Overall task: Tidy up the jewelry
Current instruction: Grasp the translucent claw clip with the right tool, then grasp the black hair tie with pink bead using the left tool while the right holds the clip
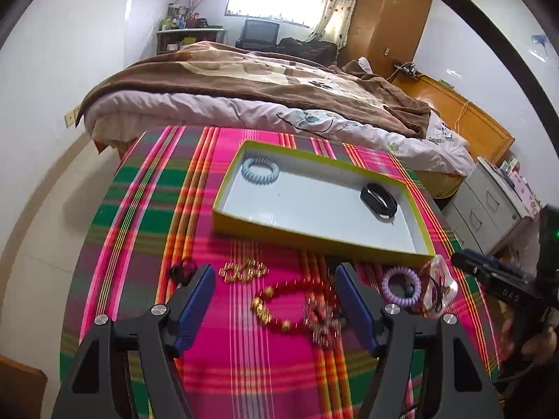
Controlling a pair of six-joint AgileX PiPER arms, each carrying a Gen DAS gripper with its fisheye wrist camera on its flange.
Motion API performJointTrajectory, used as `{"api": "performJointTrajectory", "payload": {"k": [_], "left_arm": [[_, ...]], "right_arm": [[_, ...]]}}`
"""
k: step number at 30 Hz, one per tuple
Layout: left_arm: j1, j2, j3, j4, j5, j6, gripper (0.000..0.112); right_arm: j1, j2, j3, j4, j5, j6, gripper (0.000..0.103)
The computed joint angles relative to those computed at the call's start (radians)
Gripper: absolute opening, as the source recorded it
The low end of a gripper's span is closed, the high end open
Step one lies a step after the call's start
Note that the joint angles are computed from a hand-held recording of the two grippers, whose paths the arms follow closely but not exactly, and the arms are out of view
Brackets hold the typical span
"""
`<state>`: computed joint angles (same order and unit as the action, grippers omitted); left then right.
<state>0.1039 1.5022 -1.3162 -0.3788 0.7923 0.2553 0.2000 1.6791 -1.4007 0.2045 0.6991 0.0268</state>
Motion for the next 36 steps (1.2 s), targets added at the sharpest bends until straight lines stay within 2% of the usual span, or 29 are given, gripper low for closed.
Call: {"api": "performJointTrajectory", "payload": {"k": [5, 11, 14, 17, 18, 20, 24, 30, 36], "left_arm": [[0.024, -0.051, 0.071, 0.008, -0.009, 0.002, 0.071], [0.066, -0.080, 0.124, -0.013, -0.005, 0.021, 0.071], [0.076, -0.082, 0.136, -0.012, -0.004, 0.020, 0.071], [0.091, -0.087, 0.149, -0.009, -0.004, 0.020, 0.071], [0.098, -0.085, 0.149, -0.008, -0.003, 0.022, 0.071], [0.109, -0.084, 0.151, 0.001, -0.003, 0.016, 0.071], [0.125, -0.078, 0.150, -0.002, -0.002, 0.023, 0.071], [0.125, -0.061, 0.153, 0.021, -0.006, 0.004, 0.071], [0.146, -0.041, 0.149, 0.023, -0.002, 0.004, 0.071]], "right_arm": [[-0.017, -0.007, 0.055, 0.078, -0.007, -0.012, 0.045], [-0.010, 0.029, 0.031, 0.091, 0.024, 0.028, 0.045], [0.010, 0.035, 0.031, 0.047, 0.024, 0.073, 0.045], [0.009, 0.019, 0.053, 0.052, 0.007, 0.080, 0.033], [0.009, 0.013, 0.056, 0.049, 0.001, 0.082, 0.023], [0.006, 0.001, 0.060, 0.039, -0.002, 0.085, 0.014], [0.011, -0.020, 0.070, -0.031, -0.008, 0.114, 0.013], [0.075, -0.072, 0.103, -0.277, -0.043, 0.228, 0.013], [0.038, -0.099, 0.124, -0.218, -0.040, 0.170, 0.013]]}}
